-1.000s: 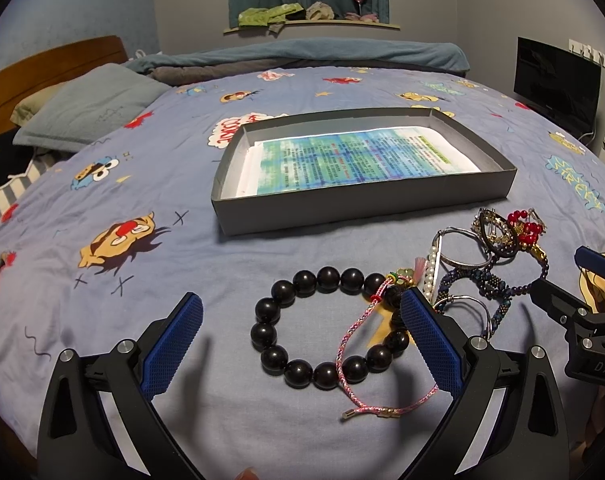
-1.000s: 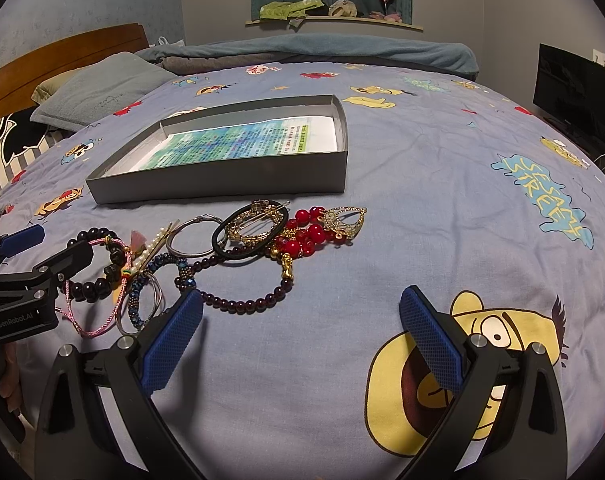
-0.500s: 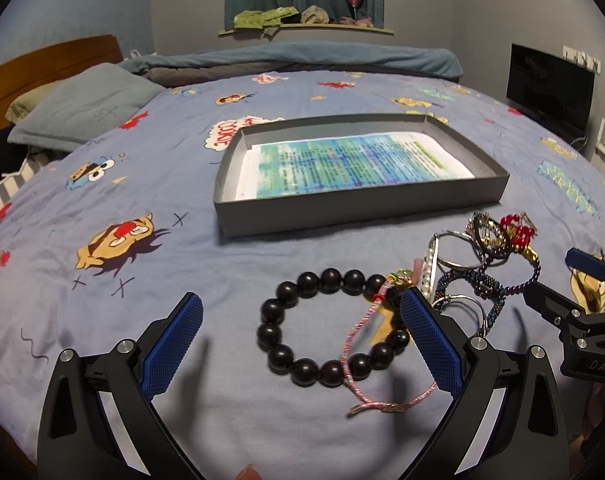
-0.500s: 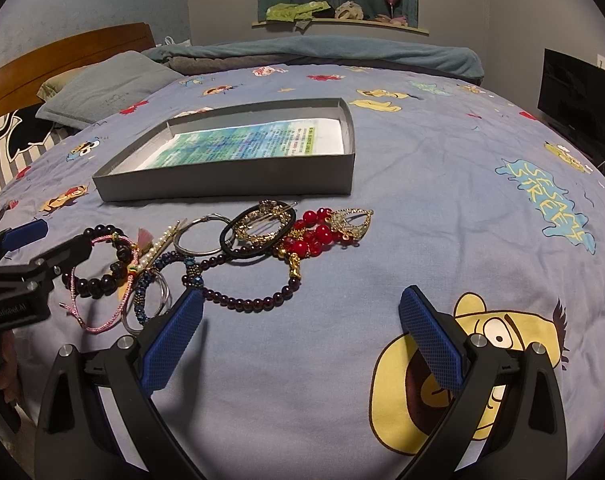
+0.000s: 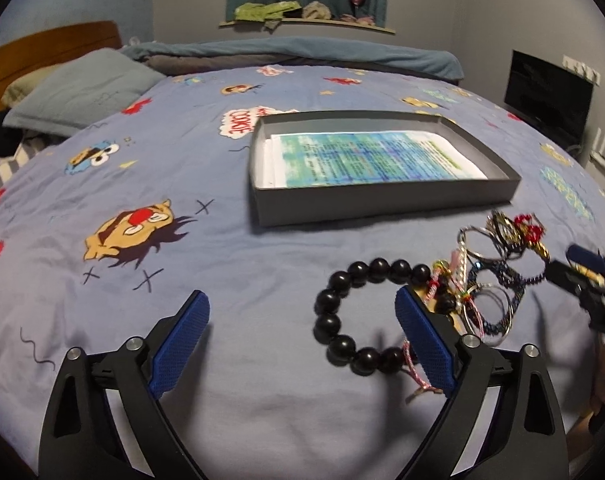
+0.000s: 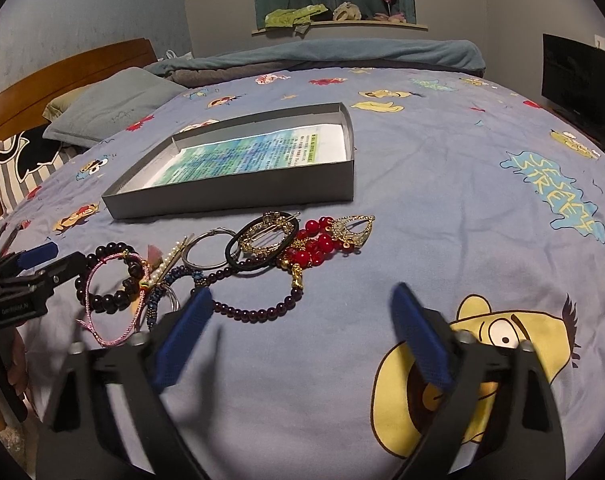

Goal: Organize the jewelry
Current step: 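Grasp the black bead bracelet with the left tool while the right grasps the dark bead bracelet, then carry both bead bracelets into the grey tray and open both tools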

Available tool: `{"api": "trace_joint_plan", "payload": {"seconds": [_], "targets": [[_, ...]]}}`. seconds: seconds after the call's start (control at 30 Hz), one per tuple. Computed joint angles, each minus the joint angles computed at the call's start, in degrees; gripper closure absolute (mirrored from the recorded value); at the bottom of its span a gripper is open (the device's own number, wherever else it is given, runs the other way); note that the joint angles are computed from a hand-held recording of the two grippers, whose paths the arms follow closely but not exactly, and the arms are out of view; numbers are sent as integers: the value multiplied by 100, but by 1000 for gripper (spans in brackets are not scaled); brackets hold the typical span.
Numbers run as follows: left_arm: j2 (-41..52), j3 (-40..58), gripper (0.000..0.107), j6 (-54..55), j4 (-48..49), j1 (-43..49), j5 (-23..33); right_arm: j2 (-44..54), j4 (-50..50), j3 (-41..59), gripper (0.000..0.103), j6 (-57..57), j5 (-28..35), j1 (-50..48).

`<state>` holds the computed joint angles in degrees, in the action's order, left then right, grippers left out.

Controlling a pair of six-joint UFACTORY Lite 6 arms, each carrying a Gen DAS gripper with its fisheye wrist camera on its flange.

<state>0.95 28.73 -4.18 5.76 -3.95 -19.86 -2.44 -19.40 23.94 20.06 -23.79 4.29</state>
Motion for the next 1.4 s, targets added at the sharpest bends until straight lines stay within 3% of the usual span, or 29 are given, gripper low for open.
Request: {"api": "trace_joint_plan", "payload": {"seconds": [0.03, 0.23, 0.43, 0.5, 0.7, 0.77, 0.83, 0.93, 1.1, 1.17, 1.4], "targets": [[13, -5, 29, 154, -116, -65, -3, 59, 74, 44, 24, -62, 31, 24], [348, 201, 60, -261, 485, -96, 161, 170, 148, 121, 47, -166, 28, 66], [517, 245, 79, -233, 556, -154, 171, 319, 171, 252, 69, -172, 22, -9], [546, 263, 80, -224, 583, -137, 172, 358, 239, 290, 76, -243, 40, 33], [841, 435, 81, -42, 452, -160, 126, 635, 1161, 451, 80, -1163, 143, 374], [793, 399, 87, -50, 477, -157, 95, 604, 969, 419, 90, -981, 108, 329], [642, 287, 92, -43, 471, -134, 11, 558, 531, 372, 94, -568, 47, 201], [463, 170, 92, -131, 555, -127, -39, 425, 189, 265, 95, -266, -53, 97], [-246, -326, 92, 250, 243, -167, -343, 9, 404, -24, 96, -472, -163, 221], [-434, -405, 92, -5, 543, -105, -354, -180, 481, -125, 96, -533, -178, 274], [-1071, -242, 92, -104, 681, -155, -73, -892, 490, -116, 96, -523, 2, 404]]}}
